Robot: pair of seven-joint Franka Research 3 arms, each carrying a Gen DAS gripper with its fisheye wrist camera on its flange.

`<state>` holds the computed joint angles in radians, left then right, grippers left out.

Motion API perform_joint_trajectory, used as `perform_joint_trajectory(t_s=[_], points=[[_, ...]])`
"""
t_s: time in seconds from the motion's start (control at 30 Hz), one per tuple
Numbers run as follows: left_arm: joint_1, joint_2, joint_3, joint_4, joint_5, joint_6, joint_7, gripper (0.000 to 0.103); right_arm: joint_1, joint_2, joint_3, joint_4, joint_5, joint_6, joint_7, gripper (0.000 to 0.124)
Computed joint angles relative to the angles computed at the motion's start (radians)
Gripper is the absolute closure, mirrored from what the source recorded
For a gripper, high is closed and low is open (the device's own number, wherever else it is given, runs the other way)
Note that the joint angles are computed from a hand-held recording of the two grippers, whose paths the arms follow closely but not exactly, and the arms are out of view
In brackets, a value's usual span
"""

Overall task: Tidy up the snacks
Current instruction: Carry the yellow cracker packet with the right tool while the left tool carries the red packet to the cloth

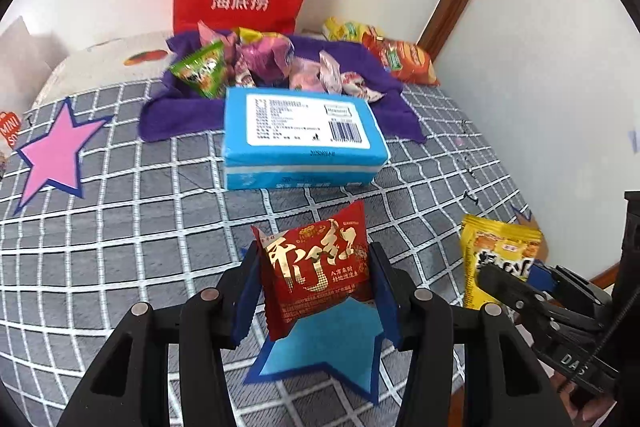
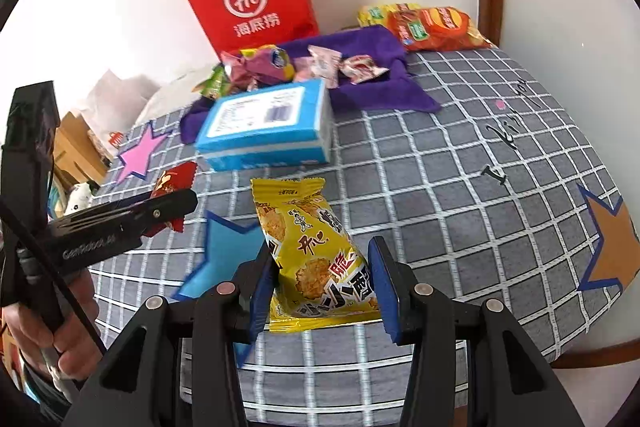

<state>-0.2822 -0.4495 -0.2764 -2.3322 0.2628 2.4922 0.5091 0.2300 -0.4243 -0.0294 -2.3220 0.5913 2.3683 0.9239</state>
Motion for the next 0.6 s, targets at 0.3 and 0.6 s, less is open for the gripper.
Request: perform_joint_trajectory(t_s=[0.3,0.6], points=[[-0.006,-0.127,0.004,-0.046,-0.010,-0.017,-0.002,0.055,0.008,-0.058,0.023,0.004,-0.026,-0.023,0.087,0.079],[-0.005,-0.192,0.006,-0.058,-0.010,-0.026,0.004,0.055,0.025,-0.096,0.021,0.019,-0.035,-0.027,0.120,0.079]])
